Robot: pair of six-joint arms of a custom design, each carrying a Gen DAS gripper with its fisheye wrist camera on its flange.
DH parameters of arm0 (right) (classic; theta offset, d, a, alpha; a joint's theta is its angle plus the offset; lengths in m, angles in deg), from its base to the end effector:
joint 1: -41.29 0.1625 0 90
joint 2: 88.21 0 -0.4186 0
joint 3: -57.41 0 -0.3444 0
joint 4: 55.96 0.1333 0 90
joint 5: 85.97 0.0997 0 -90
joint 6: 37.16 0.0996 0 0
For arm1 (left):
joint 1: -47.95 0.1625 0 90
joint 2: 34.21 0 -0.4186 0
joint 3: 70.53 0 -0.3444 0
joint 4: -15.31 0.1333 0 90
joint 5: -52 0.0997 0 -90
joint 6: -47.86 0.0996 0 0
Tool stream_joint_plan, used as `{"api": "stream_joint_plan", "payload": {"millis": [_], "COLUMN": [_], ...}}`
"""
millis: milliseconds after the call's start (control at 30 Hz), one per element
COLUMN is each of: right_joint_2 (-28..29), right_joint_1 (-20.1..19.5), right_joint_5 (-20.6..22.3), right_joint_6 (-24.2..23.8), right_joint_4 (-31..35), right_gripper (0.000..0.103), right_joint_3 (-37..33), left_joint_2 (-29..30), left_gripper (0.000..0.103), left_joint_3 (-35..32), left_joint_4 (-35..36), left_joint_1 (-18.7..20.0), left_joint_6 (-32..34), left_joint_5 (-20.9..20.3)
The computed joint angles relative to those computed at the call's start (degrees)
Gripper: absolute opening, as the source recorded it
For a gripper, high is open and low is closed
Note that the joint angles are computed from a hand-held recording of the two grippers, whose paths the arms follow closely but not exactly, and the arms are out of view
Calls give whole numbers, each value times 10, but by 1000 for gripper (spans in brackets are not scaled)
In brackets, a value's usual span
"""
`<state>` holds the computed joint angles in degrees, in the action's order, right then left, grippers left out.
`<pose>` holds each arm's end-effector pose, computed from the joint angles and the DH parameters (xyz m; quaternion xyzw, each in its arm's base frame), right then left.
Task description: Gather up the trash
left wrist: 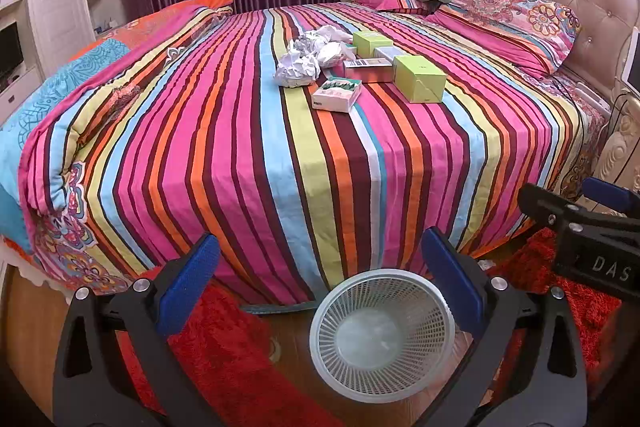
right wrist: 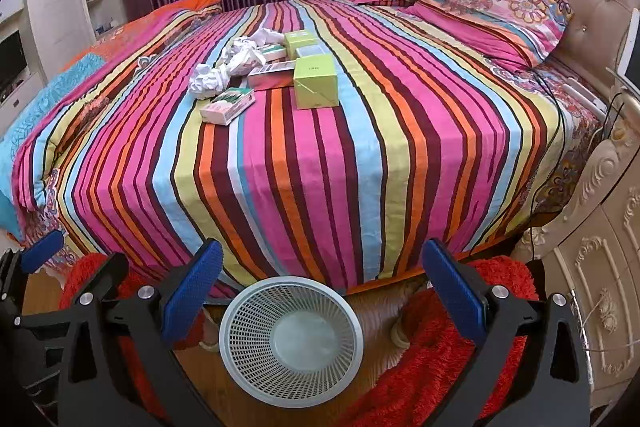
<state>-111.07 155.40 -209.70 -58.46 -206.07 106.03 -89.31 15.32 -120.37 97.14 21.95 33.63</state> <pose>0.4082 -0.7211 0.1633 0.2739 -0.8765 0.2893 0.2702 -0.2458 -0.6332 0.3251 0.0289 0.8071 -0.4071 0.4267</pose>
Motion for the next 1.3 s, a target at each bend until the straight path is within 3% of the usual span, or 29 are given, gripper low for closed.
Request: {"api": "stream_joint_plan", "payload": {"millis": [1300], "right_joint_2": [1], "right_joint_1": [-2], "right_joint_5": [-11], "right_joint_6": [3], "right_joint_4": [7], "right_gripper": [96], "right_joint_3": [-6], "left_joint_2": [-4], "left_gripper": [97], "left_joint_3": [4], "left_joint_4": [15], "left_joint_1": [3], "left_joint_6": [-23], "left_joint_5": [1]}}
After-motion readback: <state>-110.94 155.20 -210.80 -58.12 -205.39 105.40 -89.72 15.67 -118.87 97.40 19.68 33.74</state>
